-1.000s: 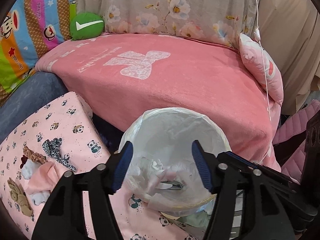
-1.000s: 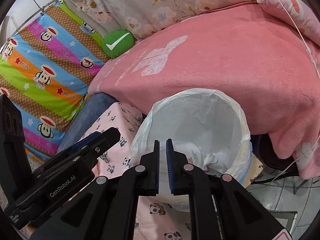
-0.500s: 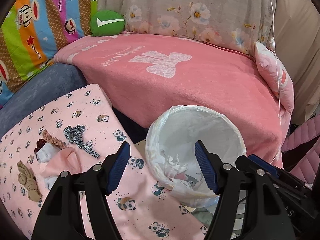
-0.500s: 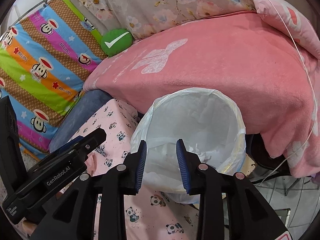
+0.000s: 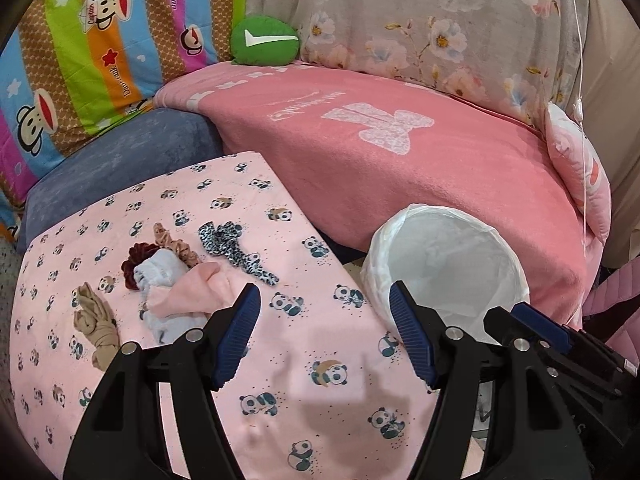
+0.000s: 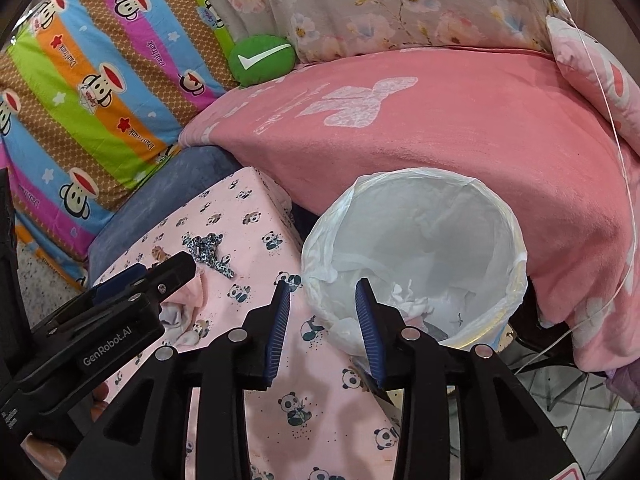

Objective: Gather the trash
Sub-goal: 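Move both open tools back from the bin toward the pile, then grasp the khaki stocking with the left tool while the right tool grasps the pink sock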

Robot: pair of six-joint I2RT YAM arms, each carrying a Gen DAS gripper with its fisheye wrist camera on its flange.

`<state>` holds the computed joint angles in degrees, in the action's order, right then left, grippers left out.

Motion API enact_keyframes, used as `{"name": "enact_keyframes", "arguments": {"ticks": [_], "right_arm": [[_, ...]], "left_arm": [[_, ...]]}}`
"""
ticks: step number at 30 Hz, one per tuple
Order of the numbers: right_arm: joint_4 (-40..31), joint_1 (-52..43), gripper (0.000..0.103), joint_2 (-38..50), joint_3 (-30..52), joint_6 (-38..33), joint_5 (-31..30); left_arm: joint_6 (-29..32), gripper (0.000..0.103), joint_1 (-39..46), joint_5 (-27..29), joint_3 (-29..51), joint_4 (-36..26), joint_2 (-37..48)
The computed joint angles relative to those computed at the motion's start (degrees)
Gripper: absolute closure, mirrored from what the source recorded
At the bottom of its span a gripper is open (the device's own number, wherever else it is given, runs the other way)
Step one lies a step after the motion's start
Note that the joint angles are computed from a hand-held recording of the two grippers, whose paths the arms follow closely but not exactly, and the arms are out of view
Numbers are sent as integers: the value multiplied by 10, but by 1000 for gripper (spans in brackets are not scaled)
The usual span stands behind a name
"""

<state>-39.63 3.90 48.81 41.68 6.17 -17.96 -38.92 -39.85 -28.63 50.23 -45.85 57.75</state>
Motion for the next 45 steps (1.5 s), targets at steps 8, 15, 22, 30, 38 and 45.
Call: {"name": "enact_keyframes", "arguments": {"ticks": [8,15,22,30,38,45], "right_arm": [[10,161,60,-9,-7,68,101],[23,299,53,12,-1,122,193],[54,398,49,67,8,164,241],[116,454,49,176,40,188,239],[177,459,49,296,102,211,200],[198,457,49,391,168,216,189]], "left_arm": [[-1,33,67,22,-48,-48,-81],[46,26,162,34,-83,-89,-154],[179,18,383,137,-130,-79,-224],[328,18,631,271,-160,-17,-192],[370,17,715,328,-161,53,-92],[367,17,748,360,-156,87,-15]]}}
